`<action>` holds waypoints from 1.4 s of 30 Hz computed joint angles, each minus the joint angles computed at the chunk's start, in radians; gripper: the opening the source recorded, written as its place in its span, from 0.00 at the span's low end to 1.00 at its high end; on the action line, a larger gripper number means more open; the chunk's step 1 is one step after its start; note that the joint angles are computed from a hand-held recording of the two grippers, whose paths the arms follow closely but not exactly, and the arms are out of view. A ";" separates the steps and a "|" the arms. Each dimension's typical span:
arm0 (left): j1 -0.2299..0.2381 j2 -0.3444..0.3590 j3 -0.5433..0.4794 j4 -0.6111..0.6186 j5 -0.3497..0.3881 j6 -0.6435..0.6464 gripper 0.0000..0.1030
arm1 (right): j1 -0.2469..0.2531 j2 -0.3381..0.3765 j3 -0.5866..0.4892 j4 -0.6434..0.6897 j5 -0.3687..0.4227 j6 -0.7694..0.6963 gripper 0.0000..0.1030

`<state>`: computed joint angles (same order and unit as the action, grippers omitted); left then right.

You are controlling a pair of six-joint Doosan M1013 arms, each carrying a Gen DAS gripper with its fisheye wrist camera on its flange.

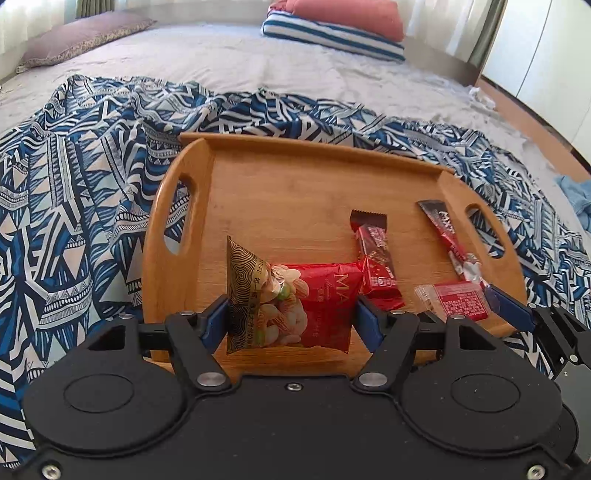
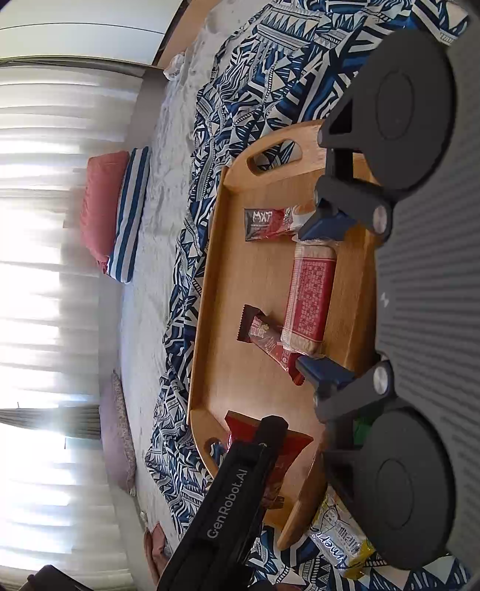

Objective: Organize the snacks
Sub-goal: 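Carry the nut bag and biscuit packet onto the tray and open both tools, then withdraw both open tools from the tray back over the snack pile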

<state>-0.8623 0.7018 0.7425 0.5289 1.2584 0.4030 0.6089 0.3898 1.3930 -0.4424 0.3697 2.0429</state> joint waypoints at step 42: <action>-0.016 0.018 -0.050 0.040 0.082 0.043 0.96 | 0.004 0.002 -0.008 -0.025 0.030 -0.025 0.89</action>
<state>-0.8786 0.7198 0.6924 0.5690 1.3400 0.4457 0.6130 0.3922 1.3847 -0.4670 0.3997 2.0183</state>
